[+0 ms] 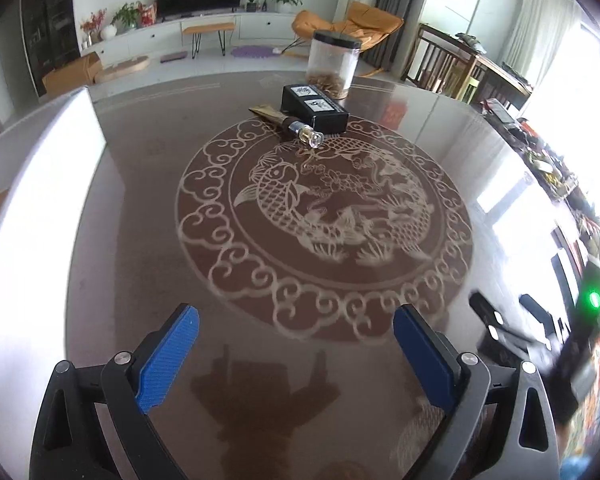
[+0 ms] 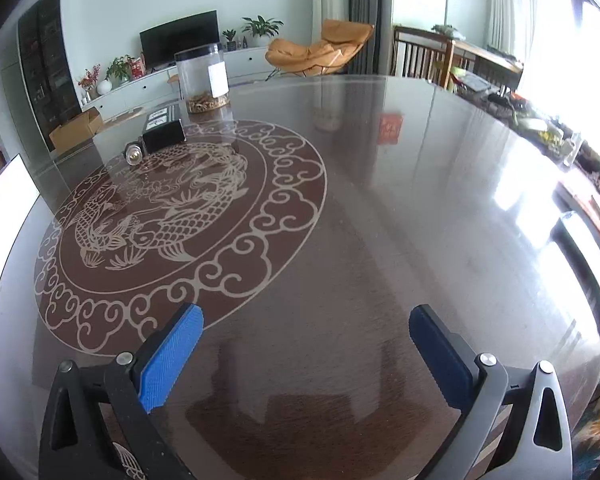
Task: Organize objects
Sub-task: 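Return both tools to the table, then grasp the gold cosmetic tube with the left tool and lift it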
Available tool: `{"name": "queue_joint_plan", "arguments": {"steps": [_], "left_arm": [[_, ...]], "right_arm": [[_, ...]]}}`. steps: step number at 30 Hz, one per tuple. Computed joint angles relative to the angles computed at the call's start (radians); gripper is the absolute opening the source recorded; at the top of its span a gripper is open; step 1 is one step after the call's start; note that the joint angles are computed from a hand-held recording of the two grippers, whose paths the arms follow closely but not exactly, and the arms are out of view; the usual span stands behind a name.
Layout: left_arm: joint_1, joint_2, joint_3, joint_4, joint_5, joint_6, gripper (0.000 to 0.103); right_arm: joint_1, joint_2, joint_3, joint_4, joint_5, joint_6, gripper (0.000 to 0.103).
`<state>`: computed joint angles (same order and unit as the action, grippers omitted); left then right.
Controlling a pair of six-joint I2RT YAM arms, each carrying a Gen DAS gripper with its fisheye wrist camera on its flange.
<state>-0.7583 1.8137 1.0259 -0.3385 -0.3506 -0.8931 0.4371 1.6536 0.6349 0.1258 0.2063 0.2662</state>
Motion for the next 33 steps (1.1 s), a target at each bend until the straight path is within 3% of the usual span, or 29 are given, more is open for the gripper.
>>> {"name": "queue_joint_plan", "arguments": {"steps": [4,7,12,18,28,30,32,33], "left_arm": [[0.160,0.144,0.149,0.041,0.066,0.045,0.099],[0.274,0.305,0.345,0.047,0.118,0.070,0.099],[0.361,0.578,0.739,-0.094,0.120,0.081,0.099],[0.386,0.785,1.042,-0.240,0.143,0.073,0.099],[0.367,0.928,1.292,-0.395,0.025,0.161,0.098],[0.351,0.930,1.284,-0.393,-0.036,0.173,0.084],[0.336,0.877,1.174,-0.306,-0.071,0.197,0.049],[0.329,0.849,1.122,-0.274,-0.076,0.214,0.038]], "right_arm": [[-0.032,0.033,0.017,-0.013,-0.052,0.027,0.103],[-0.036,0.056,0.033,-0.023,-0.065,0.029,0.103],[0.025,0.100,0.084,-0.068,-0.008,-0.017,0.103],[0.029,0.110,0.079,-0.050,-0.024,-0.033,0.103],[0.031,0.109,0.079,-0.051,-0.023,-0.031,0.103],[0.031,0.109,0.079,-0.051,-0.023,-0.031,0.103],[0.031,0.109,0.079,-0.051,-0.023,-0.031,0.103],[0.031,0.109,0.079,-0.051,-0.023,-0.031,0.103]]}}
